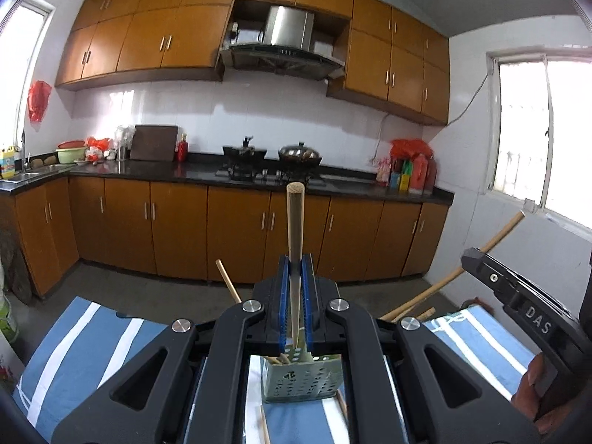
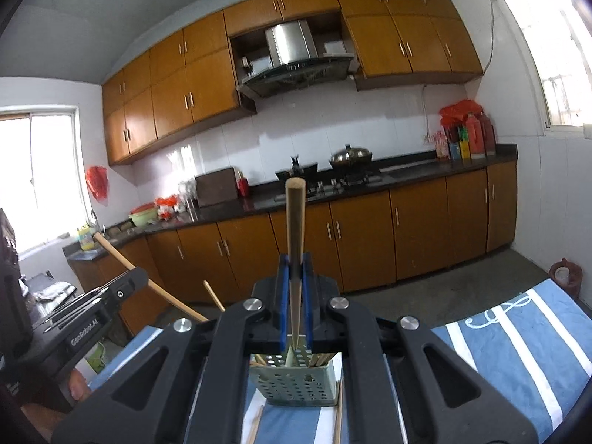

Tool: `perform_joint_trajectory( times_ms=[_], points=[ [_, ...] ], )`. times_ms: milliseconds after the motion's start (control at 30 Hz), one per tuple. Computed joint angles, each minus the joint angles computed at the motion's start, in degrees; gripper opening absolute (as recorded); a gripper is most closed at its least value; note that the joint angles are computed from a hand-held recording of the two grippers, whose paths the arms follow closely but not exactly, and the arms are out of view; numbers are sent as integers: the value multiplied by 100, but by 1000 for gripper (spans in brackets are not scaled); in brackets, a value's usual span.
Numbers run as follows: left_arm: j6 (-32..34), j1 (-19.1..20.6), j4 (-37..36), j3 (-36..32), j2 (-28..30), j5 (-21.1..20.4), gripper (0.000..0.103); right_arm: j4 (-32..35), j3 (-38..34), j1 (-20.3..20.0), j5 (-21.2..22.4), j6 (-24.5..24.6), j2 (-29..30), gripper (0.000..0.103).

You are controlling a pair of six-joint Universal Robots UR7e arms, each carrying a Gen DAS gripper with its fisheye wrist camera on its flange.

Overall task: Organize utensils
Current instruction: 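Lower the left gripper's chopstick into the holder and open while the right gripper releases its own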

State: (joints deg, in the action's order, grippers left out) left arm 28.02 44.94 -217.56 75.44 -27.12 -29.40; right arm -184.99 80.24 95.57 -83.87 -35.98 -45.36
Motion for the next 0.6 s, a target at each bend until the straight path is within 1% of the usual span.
perform_joint_trajectory(
  times_ms=[33,133,333,433,467,500,567,600],
  points=[
    [-122,46,143,-28,20,5,7,84,-135,34,-136,-10,113,8],
    [-423,126,432,-11,15,11,7,328,-388,35,-312,-29,312,8],
    [-990,242,1024,73,-67,-38,7,625,-607,39,-504,-71,509,8],
    [-1176,266,1156,137,-138,-85,8,662,-626,39,-501,-13,520,15],
    [-1179,256,1139,172,-161,-95,9,639,-611,35,-486,-10,512,23],
    [-1156,254,1131,138,-145,-83,11,564,-571,32,-461,-2,496,29],
    [-1070,231,1003,154,-146,-63,27,509,-494,23,-423,-14,442,30],
    [-1020,220,937,142,-130,-49,29,483,-453,22,-401,-16,412,30]
  ],
)
